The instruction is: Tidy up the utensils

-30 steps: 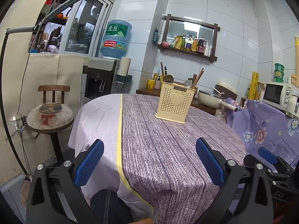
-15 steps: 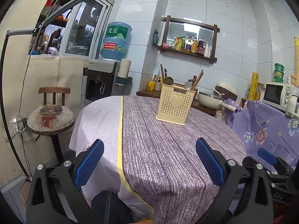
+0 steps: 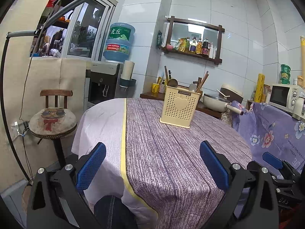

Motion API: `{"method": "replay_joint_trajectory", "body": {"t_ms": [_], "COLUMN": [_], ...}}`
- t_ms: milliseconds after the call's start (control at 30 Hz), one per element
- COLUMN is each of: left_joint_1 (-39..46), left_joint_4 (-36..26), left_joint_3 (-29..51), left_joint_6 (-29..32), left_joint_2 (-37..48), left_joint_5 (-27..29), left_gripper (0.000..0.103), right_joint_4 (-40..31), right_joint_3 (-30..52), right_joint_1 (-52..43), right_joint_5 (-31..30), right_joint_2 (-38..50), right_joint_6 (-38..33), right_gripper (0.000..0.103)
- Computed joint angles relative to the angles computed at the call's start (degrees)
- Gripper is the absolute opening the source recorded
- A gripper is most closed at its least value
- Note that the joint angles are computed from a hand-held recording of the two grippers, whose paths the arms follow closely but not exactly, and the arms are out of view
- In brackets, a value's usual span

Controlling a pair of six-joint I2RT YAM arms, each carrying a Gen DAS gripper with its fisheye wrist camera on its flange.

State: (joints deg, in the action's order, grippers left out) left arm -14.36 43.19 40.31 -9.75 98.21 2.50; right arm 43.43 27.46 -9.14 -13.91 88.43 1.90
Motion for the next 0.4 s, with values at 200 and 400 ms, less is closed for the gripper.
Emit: {"method": "replay_joint_trajectory", "body": {"t_ms": [200,400], "left_joint_1": [0.1,0.3], "left_joint_4": [-0.1,-0.4], "left_joint_3": [0.0,0.3], "left_joint_6": [0.1,0.2], "left_joint_2": [0.1,0.4], "left_joint_5": [0.0,0.3], "left_gripper": [0.098,0.098], "right_joint_4": [-0.2,-0.3], "right_joint_3": [0.2,0.2], "right_joint_1": [-0.1,0.0], "right_joint_5": [-0.2,-0.2], "right_joint_2": [0.1,0.2], "right_joint_6": [-0.1,-0.1], "right_gripper": [0.097,0.097]}}
